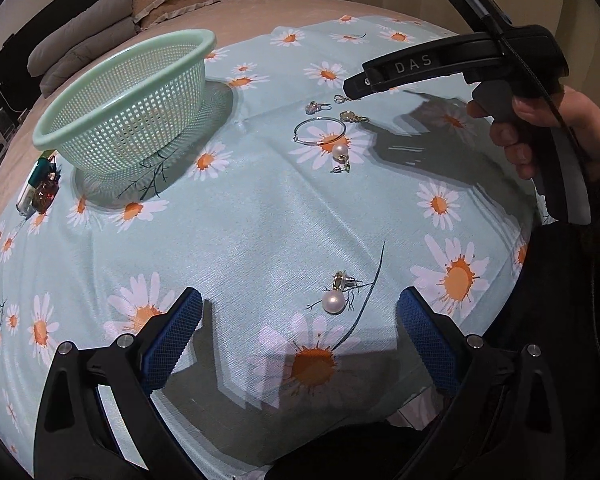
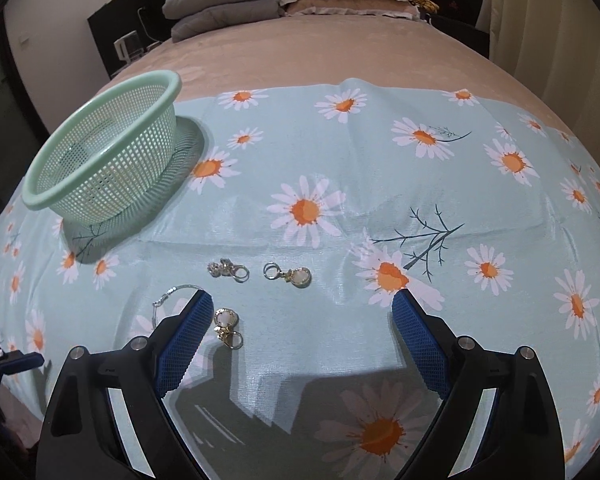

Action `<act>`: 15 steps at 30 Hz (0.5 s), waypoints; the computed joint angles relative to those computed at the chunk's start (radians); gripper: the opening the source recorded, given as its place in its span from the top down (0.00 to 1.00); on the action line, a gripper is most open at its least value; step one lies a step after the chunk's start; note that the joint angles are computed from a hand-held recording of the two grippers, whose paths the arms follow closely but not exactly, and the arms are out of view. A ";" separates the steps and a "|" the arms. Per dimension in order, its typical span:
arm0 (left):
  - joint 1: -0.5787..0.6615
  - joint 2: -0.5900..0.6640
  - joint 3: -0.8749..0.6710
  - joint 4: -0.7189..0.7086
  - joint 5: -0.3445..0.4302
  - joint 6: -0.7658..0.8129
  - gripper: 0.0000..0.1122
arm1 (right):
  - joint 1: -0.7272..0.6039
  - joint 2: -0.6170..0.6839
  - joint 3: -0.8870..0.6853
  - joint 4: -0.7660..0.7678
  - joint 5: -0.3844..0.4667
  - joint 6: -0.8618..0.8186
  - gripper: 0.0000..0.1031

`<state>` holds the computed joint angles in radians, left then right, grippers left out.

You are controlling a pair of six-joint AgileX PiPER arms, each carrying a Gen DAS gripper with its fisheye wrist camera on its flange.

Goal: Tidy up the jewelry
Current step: 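Move both open tools back toward the pearl earring and charms, then grasp the pearl earring with the left tool while the right tool grasps a silver charm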

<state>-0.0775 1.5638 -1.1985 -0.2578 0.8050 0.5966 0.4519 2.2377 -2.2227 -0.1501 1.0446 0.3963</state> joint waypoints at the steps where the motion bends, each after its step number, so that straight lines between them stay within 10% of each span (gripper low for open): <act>1: 0.000 0.018 -0.016 0.011 0.018 -0.013 0.21 | 0.002 -0.002 0.018 -0.010 -0.016 0.008 0.16; 10: -0.020 0.042 -0.035 0.055 0.041 -0.041 0.28 | 0.009 0.012 0.067 -0.059 -0.082 0.023 0.16; 15: -0.015 0.052 -0.045 0.015 0.051 0.001 0.39 | -0.004 0.017 0.064 0.037 -0.115 -0.067 0.54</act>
